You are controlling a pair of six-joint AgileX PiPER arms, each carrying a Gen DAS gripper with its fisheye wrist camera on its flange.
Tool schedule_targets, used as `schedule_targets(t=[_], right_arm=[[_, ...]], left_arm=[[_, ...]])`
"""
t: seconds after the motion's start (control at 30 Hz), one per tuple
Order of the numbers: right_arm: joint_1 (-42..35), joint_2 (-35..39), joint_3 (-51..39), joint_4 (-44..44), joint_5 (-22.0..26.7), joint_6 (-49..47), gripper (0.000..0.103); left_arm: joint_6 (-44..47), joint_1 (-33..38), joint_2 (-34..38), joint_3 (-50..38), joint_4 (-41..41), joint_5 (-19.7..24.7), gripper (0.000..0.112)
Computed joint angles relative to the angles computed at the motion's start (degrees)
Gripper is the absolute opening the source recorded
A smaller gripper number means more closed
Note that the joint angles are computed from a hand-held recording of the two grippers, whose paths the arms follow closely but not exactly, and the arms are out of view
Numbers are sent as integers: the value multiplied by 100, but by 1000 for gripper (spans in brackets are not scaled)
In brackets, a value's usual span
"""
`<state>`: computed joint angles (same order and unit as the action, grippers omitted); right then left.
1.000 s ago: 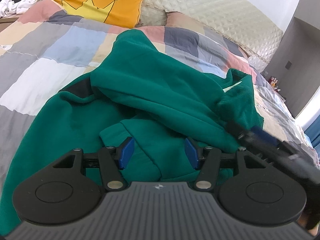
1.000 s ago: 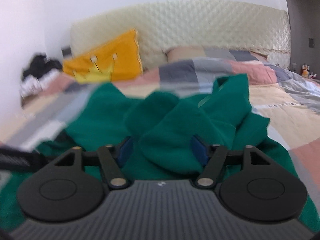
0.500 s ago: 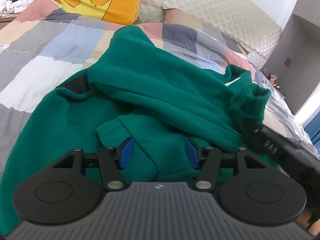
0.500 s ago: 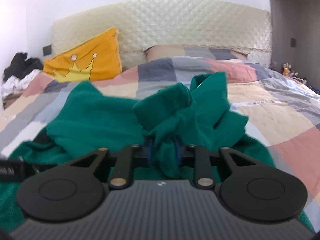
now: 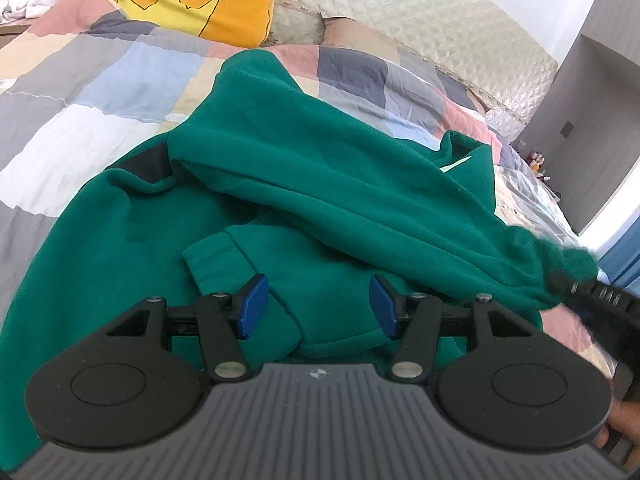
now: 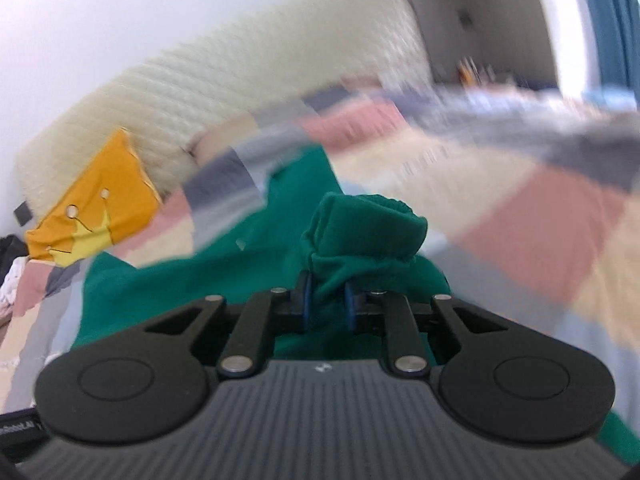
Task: Fold large clothes
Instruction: 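Lift and fold the held fabric onto the hoodie body, then open the right gripper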
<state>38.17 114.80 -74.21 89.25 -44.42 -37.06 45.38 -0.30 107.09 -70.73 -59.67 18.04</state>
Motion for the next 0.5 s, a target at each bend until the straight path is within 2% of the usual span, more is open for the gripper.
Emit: schedule_targets(t=[0.13, 0.2, 0.27, 0.4, 0.43, 0.5], right_arm=[[-359, -128, 362, 578, 980, 116, 20], [-437, -159, 370, 873, 1234, -161, 20], [-417, -323, 546, 741, 1319, -49, 21], [-274, -747, 780, 987, 1344, -608, 24], [-264, -881, 886, 985, 1404, -724, 27], [-178, -1207, 1156, 1023, 1460, -1037, 41]], left_arm=[[-30, 12, -45, 51, 59, -19, 62], [-55, 16, -83, 103, 95, -37, 62], [-72, 17, -121, 148, 127, -37, 62], [71, 4, -271, 263, 101, 38, 62], [118, -1, -331, 316, 74, 52, 62], [403, -1, -495, 455, -141, 115, 62]])
